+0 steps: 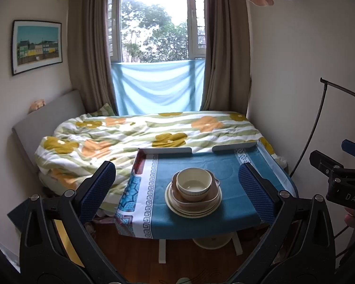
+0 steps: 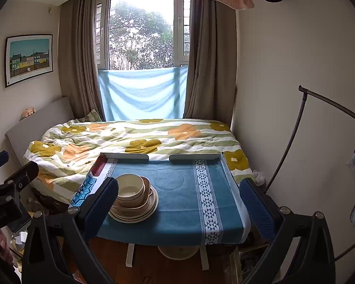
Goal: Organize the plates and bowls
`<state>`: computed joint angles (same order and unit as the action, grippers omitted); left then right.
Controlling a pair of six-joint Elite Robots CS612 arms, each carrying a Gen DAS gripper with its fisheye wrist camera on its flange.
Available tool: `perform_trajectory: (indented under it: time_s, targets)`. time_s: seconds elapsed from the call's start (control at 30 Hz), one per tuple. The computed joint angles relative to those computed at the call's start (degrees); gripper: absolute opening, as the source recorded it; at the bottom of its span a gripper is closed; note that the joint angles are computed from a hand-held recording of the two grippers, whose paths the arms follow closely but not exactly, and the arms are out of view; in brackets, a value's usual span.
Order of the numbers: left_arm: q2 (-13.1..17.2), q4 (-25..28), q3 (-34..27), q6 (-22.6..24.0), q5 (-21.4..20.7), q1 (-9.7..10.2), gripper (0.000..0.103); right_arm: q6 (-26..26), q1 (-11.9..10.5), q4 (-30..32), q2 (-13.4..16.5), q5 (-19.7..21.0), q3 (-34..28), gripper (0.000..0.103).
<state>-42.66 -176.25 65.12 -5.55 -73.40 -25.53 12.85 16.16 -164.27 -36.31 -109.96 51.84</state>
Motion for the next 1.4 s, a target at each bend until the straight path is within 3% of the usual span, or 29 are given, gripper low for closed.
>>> perform_trajectory:
  time_s: [1.03, 1.4]
  targets:
    - [0.1, -1.0, -0.1, 0.8, 0.8, 0.13, 0.103, 0.1, 0.2, 0.0, 0.7, -0.3, -1.5, 0.102]
    - [0.7, -3.1, -0.3, 2.7, 3.3, -0.46, 0.103, 0.6, 0.1, 0.4, 0.7, -0.5, -1.5, 0.102]
